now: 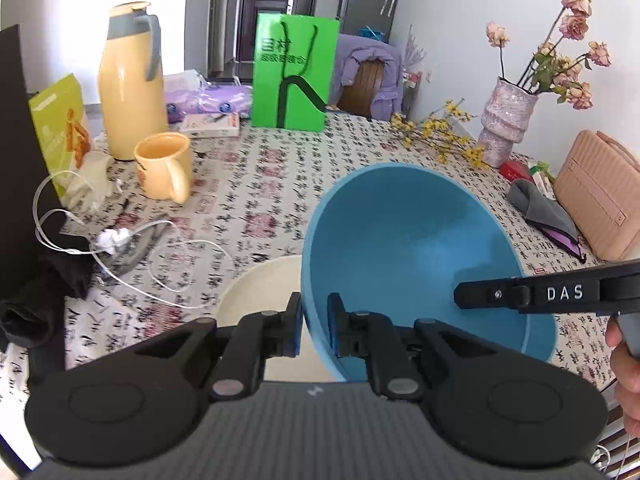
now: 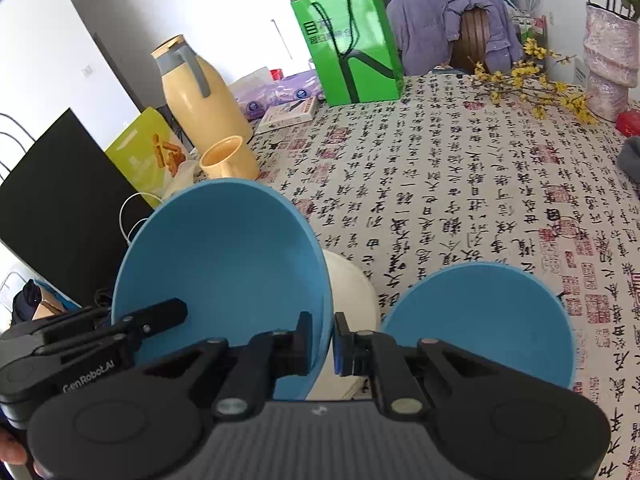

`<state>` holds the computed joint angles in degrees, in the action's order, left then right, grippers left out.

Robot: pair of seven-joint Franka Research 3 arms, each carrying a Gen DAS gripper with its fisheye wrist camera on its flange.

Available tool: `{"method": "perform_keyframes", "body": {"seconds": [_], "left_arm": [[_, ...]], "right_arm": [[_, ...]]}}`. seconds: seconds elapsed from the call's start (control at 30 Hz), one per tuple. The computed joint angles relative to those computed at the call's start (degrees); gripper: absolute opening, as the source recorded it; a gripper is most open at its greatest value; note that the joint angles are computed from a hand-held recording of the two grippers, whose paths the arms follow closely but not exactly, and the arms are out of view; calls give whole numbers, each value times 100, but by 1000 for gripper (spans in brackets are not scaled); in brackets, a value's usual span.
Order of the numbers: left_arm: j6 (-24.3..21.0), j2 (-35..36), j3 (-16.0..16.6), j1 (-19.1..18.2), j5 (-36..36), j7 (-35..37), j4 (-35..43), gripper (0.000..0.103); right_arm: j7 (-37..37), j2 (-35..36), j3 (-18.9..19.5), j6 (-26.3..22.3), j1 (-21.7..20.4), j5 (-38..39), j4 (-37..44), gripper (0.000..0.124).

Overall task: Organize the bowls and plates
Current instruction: 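Lift the blue bowl with both tools and carry it toward the other blue bowls, then lower the held blue bowl into the other blue bowls with both tools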

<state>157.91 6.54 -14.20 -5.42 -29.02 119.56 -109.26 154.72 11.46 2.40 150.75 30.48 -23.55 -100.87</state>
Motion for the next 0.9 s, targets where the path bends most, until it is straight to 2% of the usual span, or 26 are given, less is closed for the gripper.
{"method": "perform_keyframes", "body": {"seconds": [0.23, 0.53, 0.9], "left_arm": [[-314, 177, -165, -151, 35, -70, 241, 14], [-544, 548, -387, -413, 309, -275, 612, 15], [-741, 759, -475, -483, 736, -548, 750, 16]], "right_arm": [[77, -548, 37, 32, -256, 32, -715, 10], [273, -1313, 281, 125, -869, 92, -1754, 10], [-278, -1413, 432, 254, -1231, 700, -2098, 11]]}}
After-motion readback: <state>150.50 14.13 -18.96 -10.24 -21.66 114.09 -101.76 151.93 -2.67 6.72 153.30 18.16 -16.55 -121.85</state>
